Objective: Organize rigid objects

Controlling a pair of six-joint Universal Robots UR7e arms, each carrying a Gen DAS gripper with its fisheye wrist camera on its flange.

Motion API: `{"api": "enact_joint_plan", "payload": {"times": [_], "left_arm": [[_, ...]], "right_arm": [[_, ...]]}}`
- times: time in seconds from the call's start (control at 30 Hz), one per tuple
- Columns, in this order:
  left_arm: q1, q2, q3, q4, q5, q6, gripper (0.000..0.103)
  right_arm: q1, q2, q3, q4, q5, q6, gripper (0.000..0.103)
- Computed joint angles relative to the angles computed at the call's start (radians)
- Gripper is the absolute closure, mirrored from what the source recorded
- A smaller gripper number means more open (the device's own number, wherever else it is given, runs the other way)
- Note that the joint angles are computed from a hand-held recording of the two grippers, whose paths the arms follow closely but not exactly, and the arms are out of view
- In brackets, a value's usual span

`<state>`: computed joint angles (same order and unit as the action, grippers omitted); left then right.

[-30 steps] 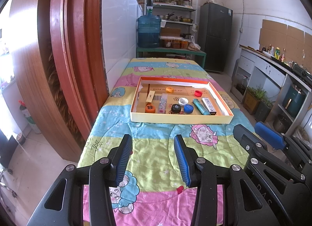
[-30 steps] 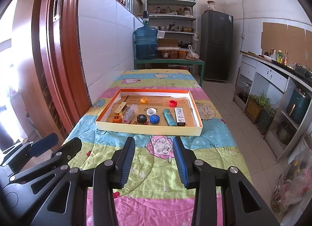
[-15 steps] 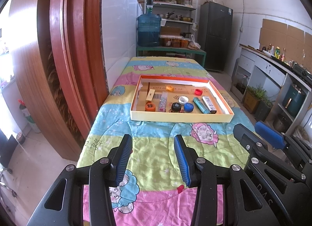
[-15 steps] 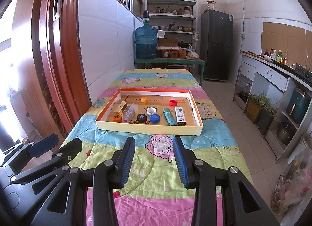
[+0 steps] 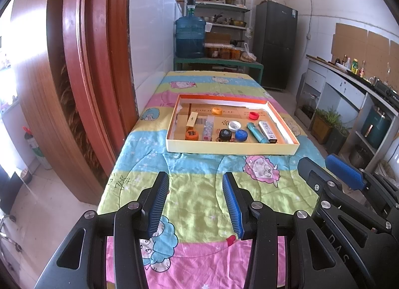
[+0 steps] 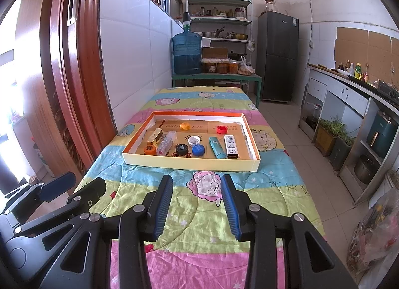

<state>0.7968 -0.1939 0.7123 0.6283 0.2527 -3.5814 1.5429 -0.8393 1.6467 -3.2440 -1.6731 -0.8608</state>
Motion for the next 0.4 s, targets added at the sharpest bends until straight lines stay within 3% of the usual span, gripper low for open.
{"api": "enact_joint_plan", "payload": {"times": [0.2, 0.3, 0.4], "left_arm": [[0.004, 0.018, -0.03, 0.05, 0.008, -0.035, 0.057], [0.006, 0.069, -0.108, 0.182, -0.02, -0.138, 0.056], [0.012, 0.073, -0.12, 0.195, -0.006, -0.146, 0.056]], "right_arm": [[-0.005, 0.004, 0.001, 0.001, -0.001, -0.003, 0.063], [-0.005, 0.004, 0.0, 0.001, -0.001, -0.003, 0.063], [-0.006, 0.004, 0.0, 0.003, -0.003, -0.004, 0.063]]}}
